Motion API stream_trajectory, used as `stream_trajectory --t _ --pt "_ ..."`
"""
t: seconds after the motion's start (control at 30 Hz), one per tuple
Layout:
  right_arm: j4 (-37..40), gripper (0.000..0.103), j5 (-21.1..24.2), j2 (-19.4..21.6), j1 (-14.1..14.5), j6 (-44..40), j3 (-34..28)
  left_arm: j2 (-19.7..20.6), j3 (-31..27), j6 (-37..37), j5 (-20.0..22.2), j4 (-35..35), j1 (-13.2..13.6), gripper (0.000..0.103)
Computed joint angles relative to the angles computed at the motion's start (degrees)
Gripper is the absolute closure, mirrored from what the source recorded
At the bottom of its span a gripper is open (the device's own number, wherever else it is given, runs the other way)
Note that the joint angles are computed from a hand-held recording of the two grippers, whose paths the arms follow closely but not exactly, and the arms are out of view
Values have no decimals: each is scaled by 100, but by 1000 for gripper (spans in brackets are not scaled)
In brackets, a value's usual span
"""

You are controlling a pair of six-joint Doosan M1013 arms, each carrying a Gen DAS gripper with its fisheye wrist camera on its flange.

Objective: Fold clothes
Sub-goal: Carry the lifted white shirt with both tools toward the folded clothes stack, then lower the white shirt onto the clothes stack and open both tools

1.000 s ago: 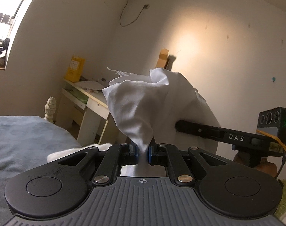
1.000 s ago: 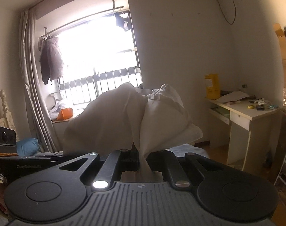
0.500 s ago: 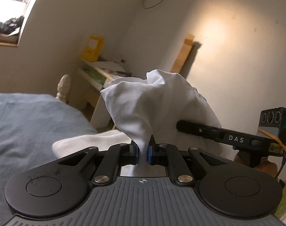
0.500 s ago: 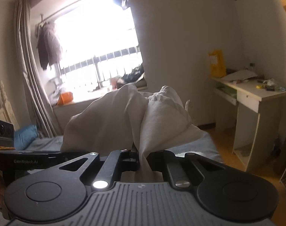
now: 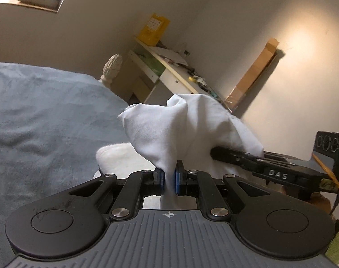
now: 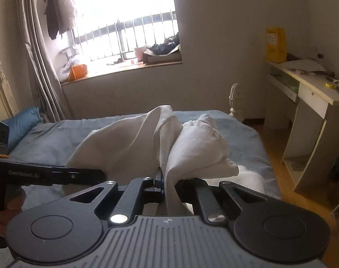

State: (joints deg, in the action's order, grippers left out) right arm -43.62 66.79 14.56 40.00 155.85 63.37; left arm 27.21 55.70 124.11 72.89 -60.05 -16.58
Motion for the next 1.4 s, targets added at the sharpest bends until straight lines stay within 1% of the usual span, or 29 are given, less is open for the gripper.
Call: stream_trajectory --t 0.13,0.2,0.27,0.3,0.33,0.37,0.4,0.47,0.5,0.53,0.57,0.6,0.7,0.77,0.83,0.87,0.93,1.0,1.07,1.13,1.2,1.23,1.33,1.37,1.4 --pt "70 96 -33 2 -65 -74 -5 48 -37 -113 -16 -8 -16 96" --pt "155 96 -78 11 -141 -88 9 105 -92 -212 -26 50 -38 95" --pt "295 95 -33 50 -226 -63 -11 238 -250 -532 147 165 -47 93" --pt "393 91 29 79 -272 -37 -35 309 -335 -698 243 219 -51 86" --pt "521 81 142 108 -316 -12 -67 404 -453 -973 395 233 -34 82" --pt "545 72 391 163 -340 99 -148 505 -582 -1268 556 234 -15 76" --pt "561 56 604 205 -362 226 -210 610 -715 -1563 719 228 5 70" --pt "451 53 604 116 -358 705 -92 776 -925 -2015 916 118 57 65" --pt "383 50 597 65 -352 960 -25 812 -972 -2165 921 103 74 63" --pt "221 44 530 -32 -319 1315 101 841 -1009 -2304 910 97 89 61" --pt "47 41 490 -124 -282 1664 217 852 -1029 -2384 881 102 99 56" --pt "-174 39 541 -203 -227 1988 303 857 -1042 -2428 860 97 112 52" --pt "-926 38 721 -497 31 3301 674 835 -1038 -2461 760 70 151 45" --pt "-1451 38 855 -709 302 4254 968 818 -1016 -2441 667 54 195 41" --pt "-1808 38 1079 -846 591 4813 1160 803 -996 -2420 573 36 239 39" --pt "-1968 38 1299 -862 767 4988 1188 795 -987 -2410 526 27 261 39" --pt "-2261 38 1740 -864 1125 5320 1224 754 -947 -2254 477 80 309 39" --pt "-2505 38 2204 -779 1487 5705 1193 675 -869 -1952 465 180 363 39" --pt "-2705 38 2650 -644 1824 6112 1118 580 -788 -1601 467 336 426 39" --pt "-2846 38 3011 -450 2085 6409 993 442 -642 -1022 491 450 517 39" --pt "-2767 38 3333 -168 2249 6361 708 248 -415 -304 478 527 627 38" --pt "-2696 38 3457 3 2294 6191 499 145 -296 98 482 554 693 37" --pt "-2454 38 3734 570 2326 5638 -262 -160 110 1250 572 575 965 32" --pt "-2403 38 3809 781 2329 5448 -557 -277 275 1602 556 595 1062 28" --pt "-2368 38 3893 1002 2332 5242 -871 -392 441 1956 541 607 1162 21"
